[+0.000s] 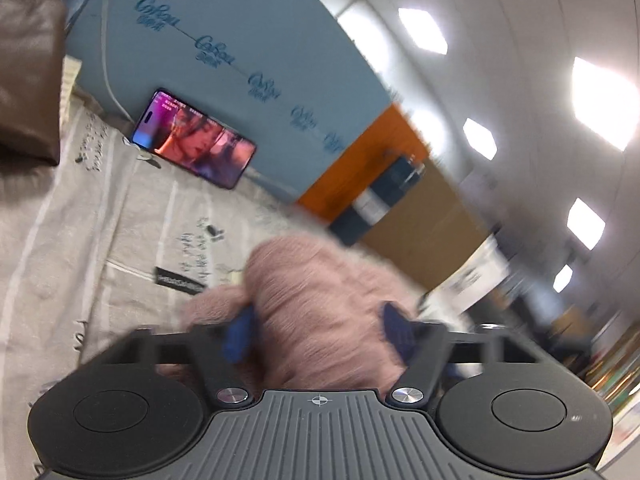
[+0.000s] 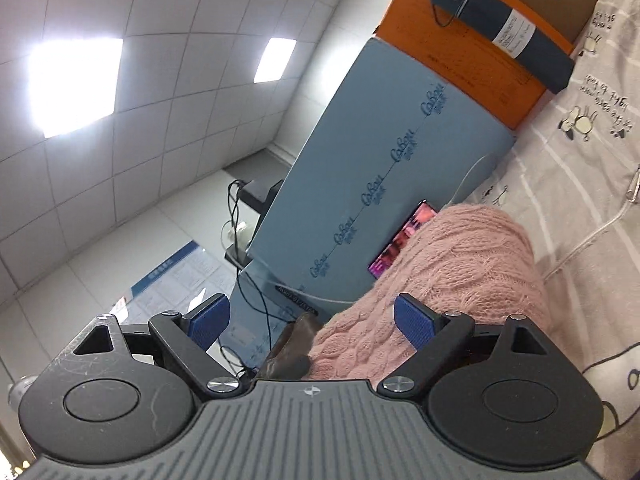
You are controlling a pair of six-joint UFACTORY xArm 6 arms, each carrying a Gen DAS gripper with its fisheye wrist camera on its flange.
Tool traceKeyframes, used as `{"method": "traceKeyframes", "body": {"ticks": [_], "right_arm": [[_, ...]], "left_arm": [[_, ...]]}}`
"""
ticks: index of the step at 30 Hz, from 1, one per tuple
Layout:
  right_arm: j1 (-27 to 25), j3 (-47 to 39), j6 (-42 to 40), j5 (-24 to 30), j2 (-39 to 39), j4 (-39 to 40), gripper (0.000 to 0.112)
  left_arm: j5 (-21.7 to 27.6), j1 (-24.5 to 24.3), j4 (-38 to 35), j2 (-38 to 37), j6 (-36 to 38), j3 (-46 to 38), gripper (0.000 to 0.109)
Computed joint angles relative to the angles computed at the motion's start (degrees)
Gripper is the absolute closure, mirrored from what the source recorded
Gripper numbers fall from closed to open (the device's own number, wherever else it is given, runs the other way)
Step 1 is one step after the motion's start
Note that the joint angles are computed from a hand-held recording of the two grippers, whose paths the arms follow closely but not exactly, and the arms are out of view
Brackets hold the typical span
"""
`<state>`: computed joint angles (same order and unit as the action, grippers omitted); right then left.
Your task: Fold clothes
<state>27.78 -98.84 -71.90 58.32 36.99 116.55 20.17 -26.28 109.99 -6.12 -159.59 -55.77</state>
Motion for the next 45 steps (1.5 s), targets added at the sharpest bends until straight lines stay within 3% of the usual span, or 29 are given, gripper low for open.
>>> {"method": "traceKeyframes", "body": {"ticks": [2, 4, 8, 11, 16, 19, 22, 23, 25, 27, 32, 38, 41, 45], "right_arm": [[0.1, 0.1, 0.0, -1.0, 0.0, 0.5, 0.023], [-0.1, 0.0, 0.5, -1.5, 0.2, 1.1, 0.023], [-1.0, 1.4, 0.1, 1.5, 0.1, 3.1, 0.023], [-1.1, 1.0, 0.5, 2.8, 0.4, 3.5, 0.023], [-1.5, -0.7, 2.3, 5.6, 1.6, 1.0, 0.023], [-1.2, -1.9, 3.7, 4.6, 2.0, -1.6, 0.023], [-0.2, -3.7, 7.5, -0.2, 2.4, -6.5, 0.023], [0.1, -4.4, 8.9, -1.7, 2.6, -8.0, 0.023], [0.6, -4.5, 9.4, -3.5, 2.5, -9.1, 0.023], [0.8, -4.5, 9.6, -4.3, 2.5, -9.4, 0.023], [1.2, -4.8, 9.8, -6.0, 2.6, -9.4, 0.023], [3.0, -6.0, 10.1, -11.6, 2.7, -14.1, 0.023], [3.5, -5.4, 8.0, -12.9, 2.2, -14.0, 0.023], [3.1, -0.2, -2.3, -13.4, -1.1, -1.5, 0.020]], "left_arm": [[0.5, -0.5, -3.4, 1.6, 5.8, -1.0, 0.079], [3.1, -2.0, -0.4, 1.4, 6.5, -1.2, 0.087], [11.3, -5.6, 2.2, -1.4, 9.4, 0.7, 0.087], [16.3, -6.8, -4.9, -4.2, 13.9, 3.6, 0.087], [14.9, -5.3, -16.4, -5.4, 16.6, 7.0, 0.085], [14.3, -4.9, -18.0, -4.8, 18.1, 6.7, 0.083], [13.7, -4.5, -18.3, -4.9, 18.9, 6.5, 0.073], [13.7, -4.4, -18.4, -5.5, 17.8, 6.9, 0.066], [14.0, -4.3, -18.1, -6.6, 15.1, 7.9, 0.037], [15.7, -5.1, -15.9, -8.2, 10.5, 9.1, 0.029], [20.6, -6.1, -28.6, -5.8, 24.4, 7.0, 0.029], [20.8, -5.8, -31.4, -3.6, 29.1, 5.8, 0.026], [20.6, -5.9, -29.2, -4.2, 26.2, 6.5, 0.024], [15.6, -4.3, -23.0, -6.8, 14.6, 8.9, 0.018]]}}
